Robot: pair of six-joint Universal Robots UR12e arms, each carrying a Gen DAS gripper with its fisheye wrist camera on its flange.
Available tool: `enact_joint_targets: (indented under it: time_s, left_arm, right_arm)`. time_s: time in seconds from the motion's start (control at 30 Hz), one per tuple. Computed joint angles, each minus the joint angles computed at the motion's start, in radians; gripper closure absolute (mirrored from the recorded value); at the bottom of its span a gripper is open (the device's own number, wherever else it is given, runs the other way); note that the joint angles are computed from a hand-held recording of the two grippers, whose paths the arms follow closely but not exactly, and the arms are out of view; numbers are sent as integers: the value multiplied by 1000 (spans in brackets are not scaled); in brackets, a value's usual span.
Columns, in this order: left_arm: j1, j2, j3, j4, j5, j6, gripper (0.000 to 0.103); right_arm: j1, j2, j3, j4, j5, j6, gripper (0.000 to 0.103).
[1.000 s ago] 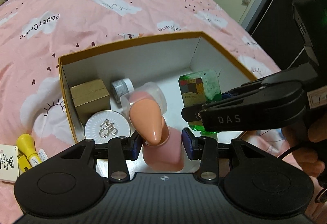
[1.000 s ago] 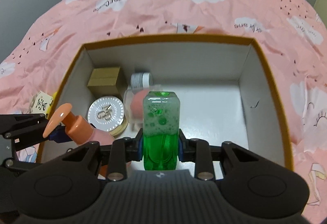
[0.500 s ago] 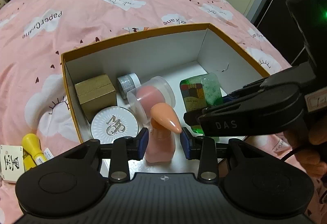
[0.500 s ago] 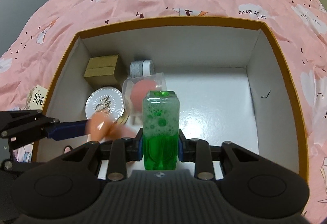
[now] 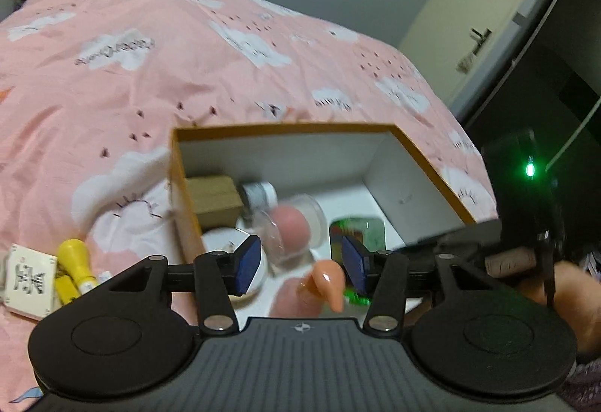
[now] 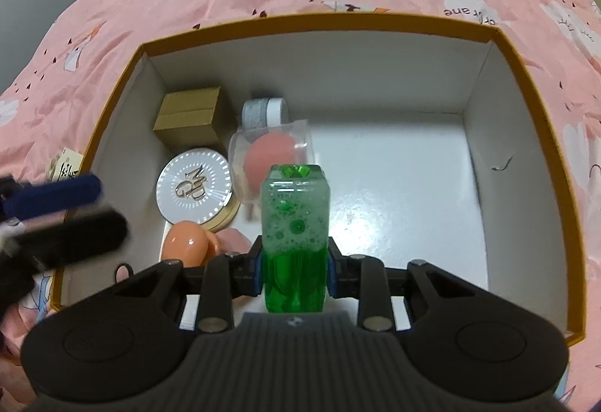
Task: Organize rigid objects
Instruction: 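Lower and release the peach bottle with the left tool while the right releases the green bottle, then move both open tools from the box back to the remaining items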
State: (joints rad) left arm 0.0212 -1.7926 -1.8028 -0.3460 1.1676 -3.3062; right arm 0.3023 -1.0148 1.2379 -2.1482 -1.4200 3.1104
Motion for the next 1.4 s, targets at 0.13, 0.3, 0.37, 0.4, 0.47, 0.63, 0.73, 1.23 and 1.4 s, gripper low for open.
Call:
enact_joint_targets:
  time_s: [0.13, 0.3, 0.37, 0.4, 0.47, 0.63, 0.73, 1.23, 1.4]
  left_arm:
    - [6, 2, -2, 3, 15, -32, 44]
    - [8, 2, -5, -11, 34, -46, 44]
    - [11, 4, -8, -9, 28, -46, 44]
    - [11, 5, -9, -10, 27, -45, 44]
    - [11, 5, -9, -10, 29, -42, 44]
    - [10, 7, -11, -12, 31, -40, 44]
    - [7, 8, -10, -15, 33, -38, 44]
    - [6, 43, -43, 58, 83, -12, 41]
    - [10, 69, -81, 143, 157, -11, 41]
  right_arm:
    - [8, 4, -3, 8, 3, -14, 74]
    - [13, 7, -5, 6, -1, -24, 74]
    - [15, 7, -5, 6, -7, -28, 72]
    - [16, 6, -5, 5, -11, -31, 72]
    - [17, 5, -4, 2, -18, -34, 72]
    - [26, -7, 14, -38, -57, -43, 52]
    - [32, -16, 27, -72, -91, -63, 46]
    - [78, -90, 145, -421, -216, -234, 23]
    - [93, -94, 160, -509, -182, -292, 24]
